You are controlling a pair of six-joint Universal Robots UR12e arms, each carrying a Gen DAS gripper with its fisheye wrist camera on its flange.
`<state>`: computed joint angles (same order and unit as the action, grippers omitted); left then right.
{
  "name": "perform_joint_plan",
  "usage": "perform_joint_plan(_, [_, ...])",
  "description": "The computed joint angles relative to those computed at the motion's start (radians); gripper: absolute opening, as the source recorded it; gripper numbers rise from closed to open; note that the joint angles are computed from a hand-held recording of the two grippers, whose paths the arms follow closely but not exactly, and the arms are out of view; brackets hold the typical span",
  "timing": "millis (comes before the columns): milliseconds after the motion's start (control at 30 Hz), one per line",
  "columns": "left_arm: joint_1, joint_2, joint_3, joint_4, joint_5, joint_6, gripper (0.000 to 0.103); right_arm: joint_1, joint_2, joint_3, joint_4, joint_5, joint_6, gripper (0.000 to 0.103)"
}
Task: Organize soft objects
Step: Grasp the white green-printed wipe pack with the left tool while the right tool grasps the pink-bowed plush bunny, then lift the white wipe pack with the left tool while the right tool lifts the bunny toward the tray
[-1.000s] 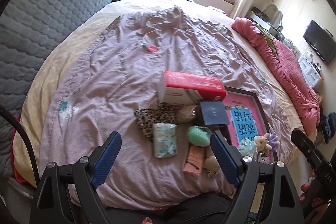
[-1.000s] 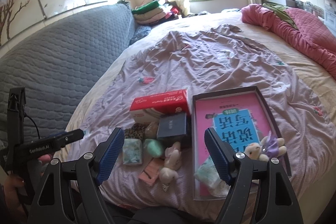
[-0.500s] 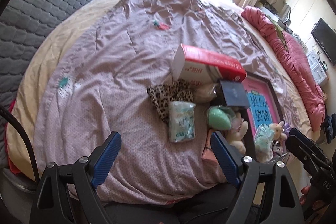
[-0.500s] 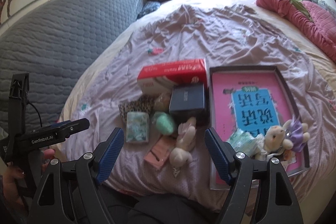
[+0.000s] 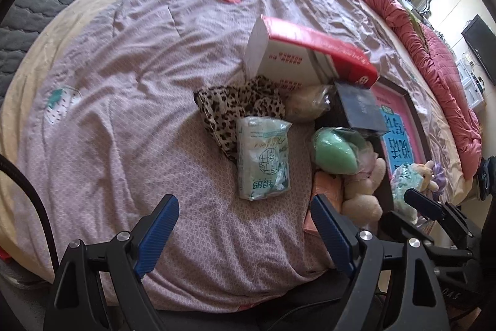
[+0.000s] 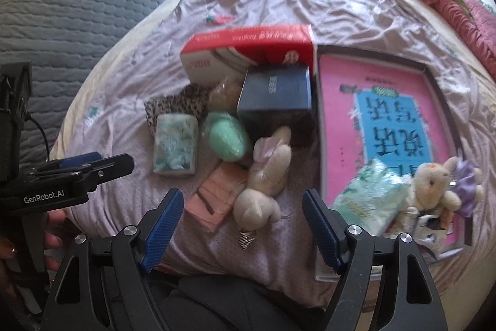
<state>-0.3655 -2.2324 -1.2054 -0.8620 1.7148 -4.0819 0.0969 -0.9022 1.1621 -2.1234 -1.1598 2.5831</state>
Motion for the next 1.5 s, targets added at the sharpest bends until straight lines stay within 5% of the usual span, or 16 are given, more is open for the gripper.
perform_joint_plan(467, [0.029,-0.059,0.041,-0.016,-0.089,-0.015,0.085,0.026,0.067,-0.055,0.013,-0.062,-0.004,0.053])
perform_joint_plan(800, [0.040,-0.087,0.055,0.038,-0.154,-0.018,0.048,0.023,0.098,-0.091,0.032,-0.069,0.021,0.032])
perform_joint_plan(1000, [0.050,-0.081,0.026,0.108,-0.200,-0.053,0.028,0.000,0.089,-0.089,0.038,0.001,0.039,0.029])
perform_joint_plan(1500, [0.020,-0.027,-0.006,0.101,-0.129,-0.034,0.023,-0.029,0.061,-0.073,0.037,0.110,0.102,0.029])
